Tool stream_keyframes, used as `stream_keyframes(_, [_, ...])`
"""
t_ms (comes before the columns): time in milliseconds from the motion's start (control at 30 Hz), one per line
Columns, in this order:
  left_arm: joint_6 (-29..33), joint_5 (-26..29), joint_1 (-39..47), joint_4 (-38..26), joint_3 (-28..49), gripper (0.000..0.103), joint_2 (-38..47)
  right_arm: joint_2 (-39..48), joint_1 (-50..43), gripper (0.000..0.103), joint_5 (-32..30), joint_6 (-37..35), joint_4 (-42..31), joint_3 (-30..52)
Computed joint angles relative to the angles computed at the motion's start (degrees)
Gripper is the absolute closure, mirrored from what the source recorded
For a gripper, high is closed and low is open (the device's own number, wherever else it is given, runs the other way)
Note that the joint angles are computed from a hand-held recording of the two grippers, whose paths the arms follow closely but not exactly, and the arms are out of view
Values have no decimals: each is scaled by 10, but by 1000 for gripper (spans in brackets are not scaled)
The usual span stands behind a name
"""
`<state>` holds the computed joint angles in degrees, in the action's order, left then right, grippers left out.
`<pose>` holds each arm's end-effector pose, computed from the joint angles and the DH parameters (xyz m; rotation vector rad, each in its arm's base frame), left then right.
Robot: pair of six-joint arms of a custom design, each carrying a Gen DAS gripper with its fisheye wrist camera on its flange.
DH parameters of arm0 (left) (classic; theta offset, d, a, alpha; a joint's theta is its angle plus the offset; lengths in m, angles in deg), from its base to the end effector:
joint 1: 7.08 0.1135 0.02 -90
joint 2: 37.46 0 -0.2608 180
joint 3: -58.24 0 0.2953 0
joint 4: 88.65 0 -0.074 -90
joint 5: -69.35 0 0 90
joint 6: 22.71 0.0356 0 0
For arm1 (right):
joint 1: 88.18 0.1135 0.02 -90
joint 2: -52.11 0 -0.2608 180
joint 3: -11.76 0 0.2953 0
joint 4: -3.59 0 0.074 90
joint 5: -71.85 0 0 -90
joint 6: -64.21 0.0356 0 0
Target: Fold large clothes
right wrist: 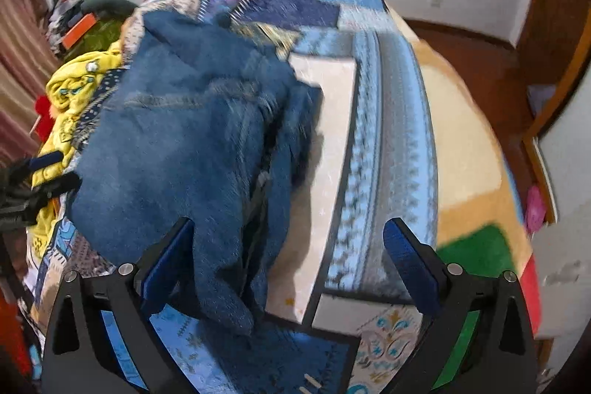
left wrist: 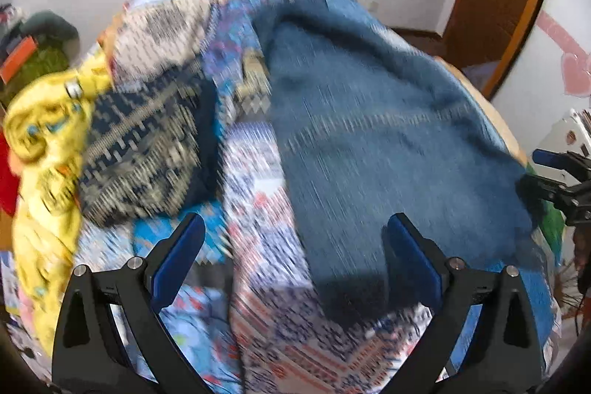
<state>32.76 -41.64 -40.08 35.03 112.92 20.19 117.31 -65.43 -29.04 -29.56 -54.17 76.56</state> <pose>0.1999 -0.1146 0.2263 -0.1605 2.4975 0.0035 0.2403 0.1081 0.2556 -0.6653 2.5151 0.3668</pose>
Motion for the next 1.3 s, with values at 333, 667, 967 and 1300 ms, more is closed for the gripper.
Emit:
stream_keyframes(333, [95, 55, 121, 66, 97, 3, 110, 169, 32, 3, -77, 11, 51, 150])
stream_keyframes(667, [76, 170, 201, 155, 182, 3, 305, 397, 42, 3, -53, -8, 12, 324])
stream_keyframes(967, [61, 95, 197, 135, 281, 3, 387, 377, -30, 4, -16, 65, 58, 288])
stream_keyframes(1300, [99, 51, 164, 88, 229, 3, 238, 198, -46, 3, -124, 21, 28, 182])
